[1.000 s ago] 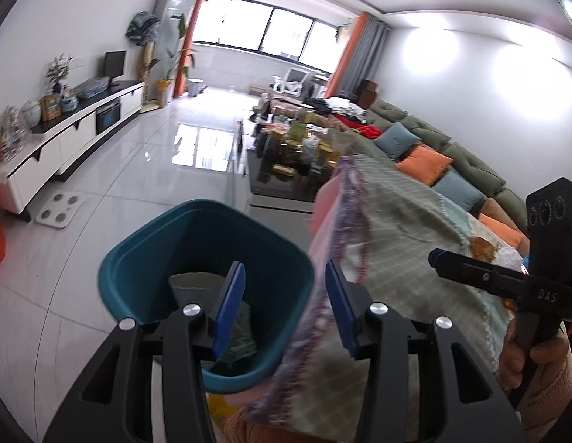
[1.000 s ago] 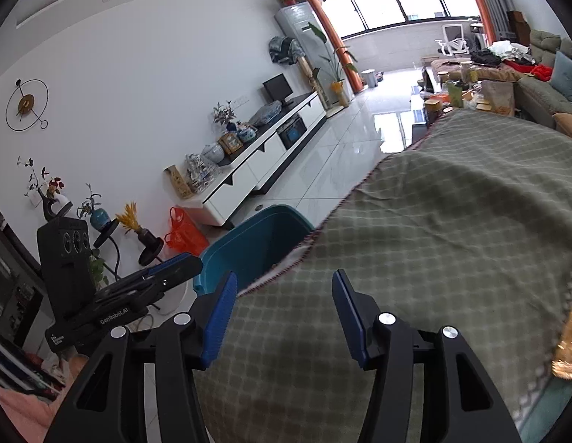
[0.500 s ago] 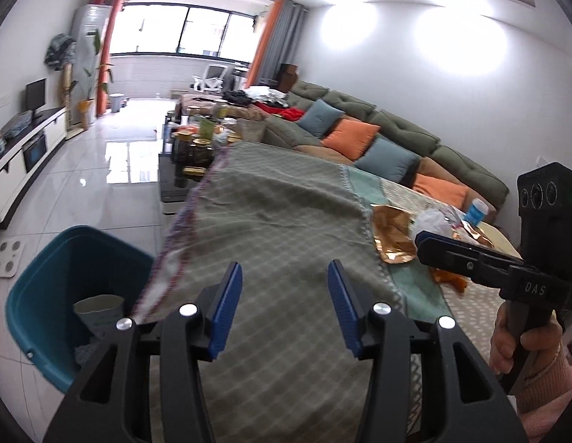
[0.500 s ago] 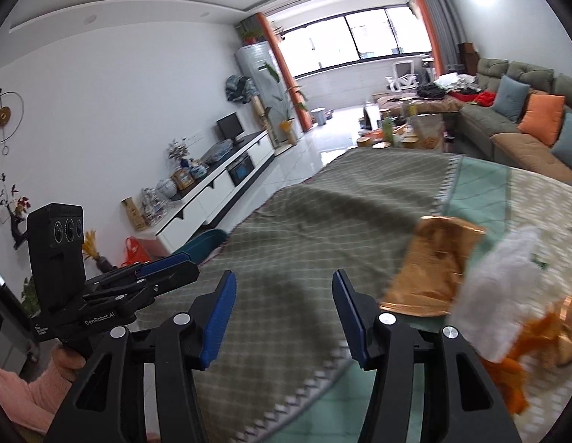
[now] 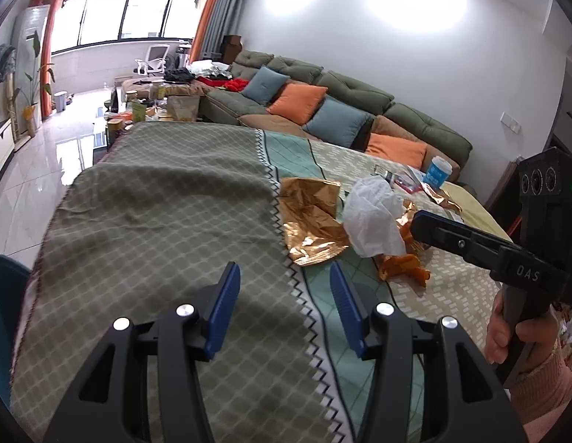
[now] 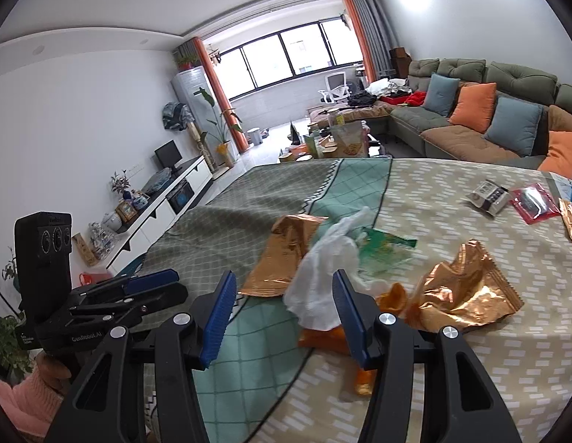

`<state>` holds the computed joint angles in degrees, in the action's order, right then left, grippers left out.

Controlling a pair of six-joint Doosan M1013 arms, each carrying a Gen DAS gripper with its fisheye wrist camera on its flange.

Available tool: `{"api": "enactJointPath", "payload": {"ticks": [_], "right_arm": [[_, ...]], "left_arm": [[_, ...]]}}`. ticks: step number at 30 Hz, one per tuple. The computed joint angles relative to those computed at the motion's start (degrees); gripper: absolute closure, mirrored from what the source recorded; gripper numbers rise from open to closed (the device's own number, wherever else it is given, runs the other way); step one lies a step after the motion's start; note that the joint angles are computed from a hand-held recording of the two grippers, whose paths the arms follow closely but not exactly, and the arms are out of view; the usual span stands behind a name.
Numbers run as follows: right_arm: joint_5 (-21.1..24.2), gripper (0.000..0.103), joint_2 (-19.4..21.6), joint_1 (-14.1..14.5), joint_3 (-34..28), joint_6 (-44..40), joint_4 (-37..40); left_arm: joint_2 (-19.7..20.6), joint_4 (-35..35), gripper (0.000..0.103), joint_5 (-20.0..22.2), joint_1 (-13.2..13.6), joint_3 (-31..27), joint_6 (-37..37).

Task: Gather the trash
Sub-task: 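Move both open grippers back over the trash on the table, then grasp the white tissue with the right gripper while the left gripper approaches the gold foil wrapper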

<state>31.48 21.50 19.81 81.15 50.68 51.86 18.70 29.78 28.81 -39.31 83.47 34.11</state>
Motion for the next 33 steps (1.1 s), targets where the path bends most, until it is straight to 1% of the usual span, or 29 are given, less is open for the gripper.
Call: {"api": "enactJointPath", "payload": {"ticks": [5, 13, 16, 18, 19, 20, 21, 22, 24, 25, 28, 33], "right_arm": [[-0.12, 0.048, 0.73, -0.52, -0.66, 1.77, -1.27], [1.44, 0.048, 2.43, -0.67, -2.73, 5.23, -3.93], [2.31, 0.050, 3.09, -0.65, -3.71, 6.02, -4.58], [3.05, 0.056, 3.37, -0.57, -4.14, 6.31, -4.86], [3.38, 0.058, 3.56, -0.59, -4.40, 6.53, -5.02], [3.91, 0.062, 3.79, -0.66, -4.69, 6.71, -4.95], [4.42, 0.070, 3.96, -0.78, -4.89, 6.69, -4.60], [4.59, 0.074, 4.01, -0.86, -4.92, 6.46, -4.20], [4.70, 0.088, 3.90, -1.03, -4.70, 5.57, -3.13], [4.63, 0.090, 3.78, -1.13, -4.50, 5.23, -2.67], [4.10, 0.092, 3.24, -1.34, -3.81, 3.82, -1.36], [3.63, 0.092, 2.19, -1.97, -2.53, 0.53, 2.64]], "left_arm": [[2.42, -4.85, 0.051, 1.63, 0.15, -3.38, 5.57], [4.23, -8.03, 0.051, 3.27, 0.63, -5.96, 8.90], [4.64, -9.21, 0.051, 3.92, 0.87, -6.56, 10.04], [5.05, -9.75, 0.051, 4.44, 0.92, -7.21, 10.62], [5.27, -10.51, 0.051, 4.65, 1.02, -7.52, 11.38], [5.51, -10.94, 0.051, 4.82, 1.06, -7.86, 11.82], [5.68, -11.52, 0.051, 4.97, 1.14, -8.12, 12.37], [5.90, -12.20, 0.051, 5.21, 1.23, -8.48, 13.01], [6.14, -13.54, 0.051, 5.50, 1.45, -8.90, 14.27], [6.33, -14.06, 0.051, 5.77, 1.57, -9.21, 14.67], [6.86, -15.72, 0.051, 6.59, 1.88, -10.04, 16.18], [8.01, -19.07, 0.051, 8.61, 2.52, -11.79, 18.84]]}}
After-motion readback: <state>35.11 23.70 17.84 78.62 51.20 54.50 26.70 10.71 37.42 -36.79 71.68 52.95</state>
